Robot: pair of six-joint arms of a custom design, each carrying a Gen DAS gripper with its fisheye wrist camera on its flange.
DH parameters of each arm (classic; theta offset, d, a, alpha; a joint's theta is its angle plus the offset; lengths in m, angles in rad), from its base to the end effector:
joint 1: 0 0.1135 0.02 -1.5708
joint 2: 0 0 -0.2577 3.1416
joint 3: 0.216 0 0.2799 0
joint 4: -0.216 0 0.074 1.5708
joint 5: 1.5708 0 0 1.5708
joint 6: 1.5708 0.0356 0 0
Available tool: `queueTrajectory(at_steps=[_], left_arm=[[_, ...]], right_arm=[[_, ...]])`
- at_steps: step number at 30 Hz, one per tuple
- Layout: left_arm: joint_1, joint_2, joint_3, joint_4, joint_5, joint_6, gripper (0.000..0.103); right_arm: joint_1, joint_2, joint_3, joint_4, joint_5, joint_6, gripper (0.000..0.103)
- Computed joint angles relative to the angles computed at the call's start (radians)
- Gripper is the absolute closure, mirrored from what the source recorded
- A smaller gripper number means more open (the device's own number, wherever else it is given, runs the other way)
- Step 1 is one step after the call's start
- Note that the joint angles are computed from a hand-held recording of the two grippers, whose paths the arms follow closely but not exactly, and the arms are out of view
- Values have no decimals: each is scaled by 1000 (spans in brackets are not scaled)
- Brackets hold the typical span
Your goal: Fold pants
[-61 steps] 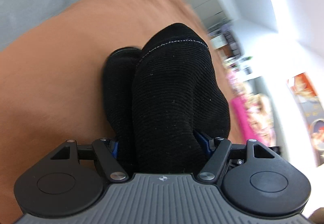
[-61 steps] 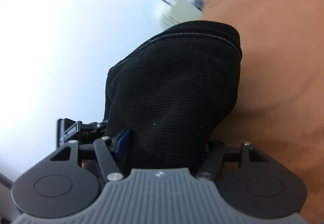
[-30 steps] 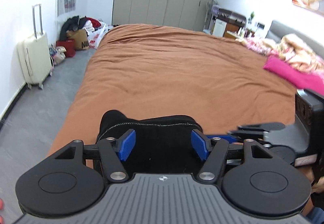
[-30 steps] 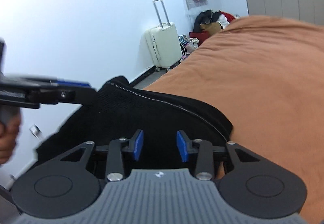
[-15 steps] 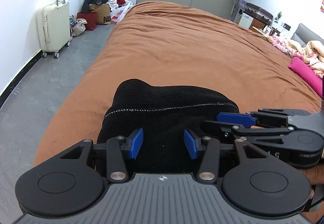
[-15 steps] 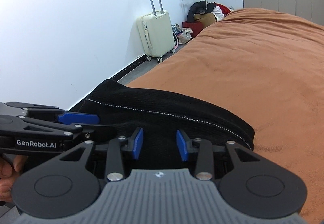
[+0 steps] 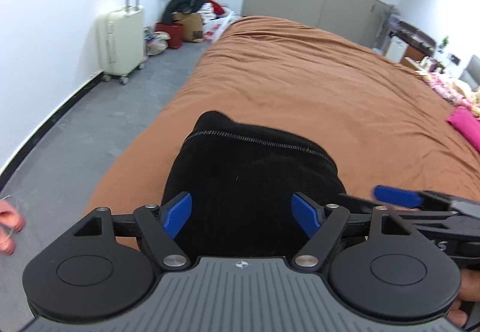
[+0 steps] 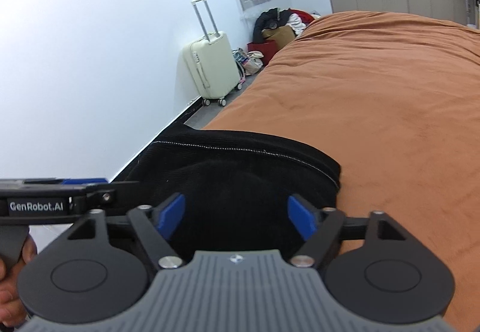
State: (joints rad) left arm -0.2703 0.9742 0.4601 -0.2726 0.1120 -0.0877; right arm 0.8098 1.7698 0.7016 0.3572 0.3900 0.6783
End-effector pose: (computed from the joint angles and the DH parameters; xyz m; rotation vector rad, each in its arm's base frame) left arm 0.2110 -0.0626 0.1670 0.2710 2.3567 -0.3054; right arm 0.2417 0.2341 0.0856 0.0551 2.2436 0.3693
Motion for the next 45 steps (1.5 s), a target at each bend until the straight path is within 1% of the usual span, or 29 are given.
queueTrajectory(at_steps=[3, 5, 8, 10, 13, 15, 16, 18, 20, 22, 23, 26, 29, 32, 37, 45], left_arm=[[-64, -113, -10, -111, -69, -57, 13], [-121, -211, -25, -182, -113, -106, 13], [-250, -322, -30, -285, -220, -174, 7], [-345, -367, -20, -353, -290, -210, 6], [-510, -400, 2, -448, -444, -311, 5], [-593, -421, 2, -489, -507, -376, 5], [-626, -423, 4, -508, -524, -403, 4], [-677, -426, 1, -531, -546, -438, 1], [-717, -391, 8, -539, -566, -468, 0], [-770, -346, 14, -542, -606, -505, 0], [-790, -334, 13, -538, -626, -518, 0], [-843, -318, 8, -538, -659, -568, 0], [-891, -266, 16, -536, -714, -599, 0], [-952, -228, 26, -558, -764, -662, 0], [-977, -232, 24, -571, -773, -694, 0], [-970, -251, 12, -571, -769, -680, 0]], right_arm=[[68, -109, -41, -102, 87, 36, 10], [124, -191, -71, -174, 155, 70, 6], [206, -304, -107, -293, 246, 142, 5], [274, -382, -122, -406, 309, 217, 5], [386, -459, -105, -610, 404, 358, 5], [458, -470, -70, -757, 461, 472, 5], [495, -469, -47, -845, 482, 551, 5], [555, -463, -21, -968, 505, 680, 5], [623, -446, 0, -1084, 531, 818, 5], [676, -415, 22, -1191, 528, 949, 5], [692, -398, 29, -1223, 517, 996, 5], [739, -369, 29, -1278, 485, 1107, 5], [775, -349, 25, -1308, 471, 1182, 5], [784, -352, 17, -1312, 454, 1202, 5], [792, -366, 16, -1327, 453, 1220, 5], [784, -349, 41, -1349, 445, 1229, 5]])
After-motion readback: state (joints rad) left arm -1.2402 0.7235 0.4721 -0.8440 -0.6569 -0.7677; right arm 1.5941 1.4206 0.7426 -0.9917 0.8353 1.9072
